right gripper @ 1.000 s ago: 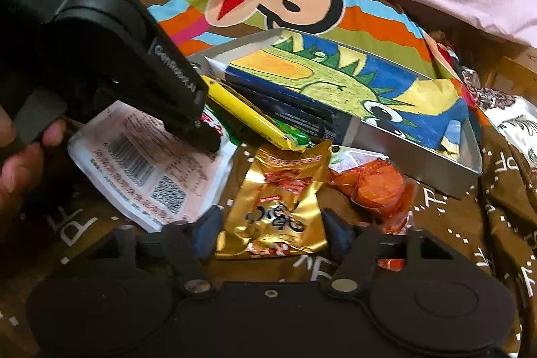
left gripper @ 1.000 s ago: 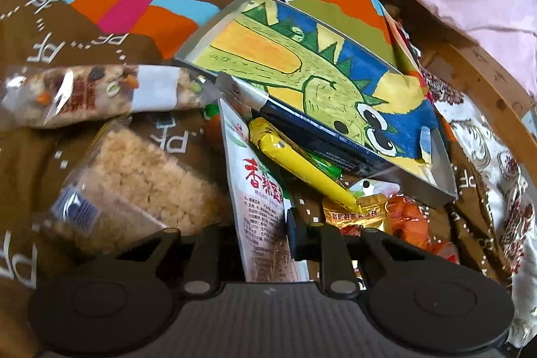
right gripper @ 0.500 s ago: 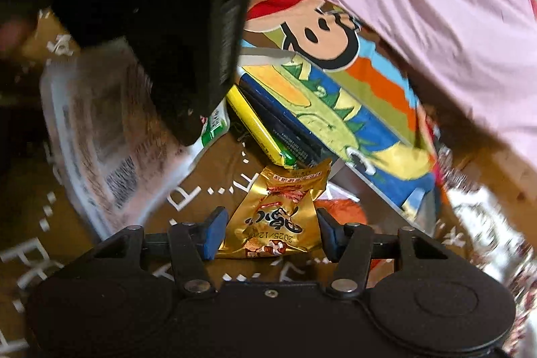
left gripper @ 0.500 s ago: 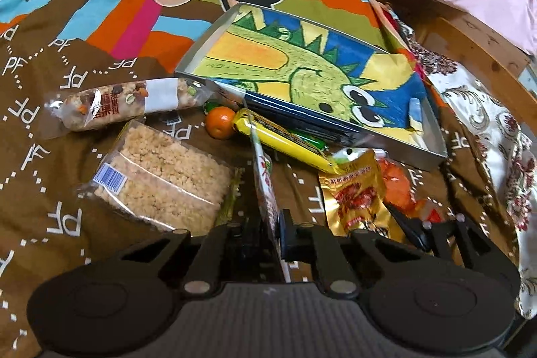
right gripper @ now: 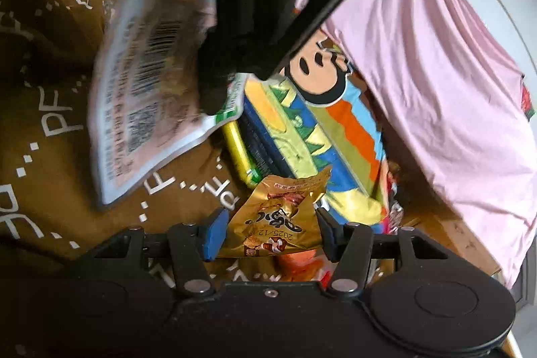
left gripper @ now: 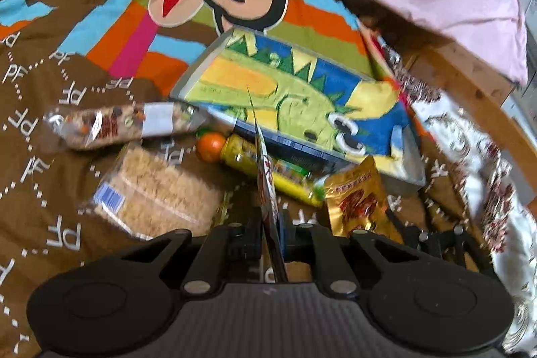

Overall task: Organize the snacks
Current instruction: 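Grasp and lift the white packet with the left tool while the right tool grasps the gold packet, then lower the white packet into the tray with the left tool while the right tool drops the gold packet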

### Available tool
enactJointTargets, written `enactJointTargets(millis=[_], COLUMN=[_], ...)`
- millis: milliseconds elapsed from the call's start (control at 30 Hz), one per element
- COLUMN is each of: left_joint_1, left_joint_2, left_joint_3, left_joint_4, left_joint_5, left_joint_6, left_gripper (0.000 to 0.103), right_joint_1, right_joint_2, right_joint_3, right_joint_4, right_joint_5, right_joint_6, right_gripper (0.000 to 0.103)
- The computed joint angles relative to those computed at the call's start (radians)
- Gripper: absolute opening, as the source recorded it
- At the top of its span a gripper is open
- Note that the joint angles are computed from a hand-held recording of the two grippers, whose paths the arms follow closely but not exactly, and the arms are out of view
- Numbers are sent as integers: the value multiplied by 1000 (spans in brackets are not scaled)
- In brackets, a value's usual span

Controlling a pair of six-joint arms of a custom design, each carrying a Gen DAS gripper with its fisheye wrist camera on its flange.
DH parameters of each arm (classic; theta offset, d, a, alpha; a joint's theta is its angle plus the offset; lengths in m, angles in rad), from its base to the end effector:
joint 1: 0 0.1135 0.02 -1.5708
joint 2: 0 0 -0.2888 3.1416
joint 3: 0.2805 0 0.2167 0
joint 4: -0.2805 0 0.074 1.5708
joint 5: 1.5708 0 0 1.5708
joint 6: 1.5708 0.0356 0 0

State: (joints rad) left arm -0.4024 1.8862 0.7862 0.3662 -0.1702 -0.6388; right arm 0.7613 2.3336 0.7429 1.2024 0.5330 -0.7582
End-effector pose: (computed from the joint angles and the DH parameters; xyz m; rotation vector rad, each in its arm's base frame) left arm 0.3138 -0.1270 0.1566 -0.3600 2.2875 -0.3407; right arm 0.2820 0.2437 0.0733 -1.0592 1.6220 -0.5182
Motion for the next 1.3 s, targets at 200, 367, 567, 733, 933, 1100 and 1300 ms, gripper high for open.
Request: enactJointTargets(millis=[200,367,567,733,933,1100,1300], left_joint_1=[32,58,84,99,107,102,90], left_joint_2=[15,106,299,490,657,714,746], left_joint_3=[32,184,477,748,991,1097,1221], left_joint_4=[82,83,55,3,-97,-218,-414], left_joint_5=[23,39,72,131,220,224,168], left_joint_6=[36,122,152,100,38,20,70], left_gripper=[10,10,10,10,10,10,45], right_joint_1=[-44,-126,-233,-290,-329,-361,-379], right_joint_2=[-60,18,95,145,158,147,157], right_joint_3=[-16,75,317,522,593,666,716], right_joint_4=[72,187,55,-223,-379,-532,-609], right_joint_5=[-48,-78,-110,-119,-177,-238,-260], right_joint_6=[6,-114,-64,116,260,401,460], right_gripper=[58,58,58,58,58,59,68])
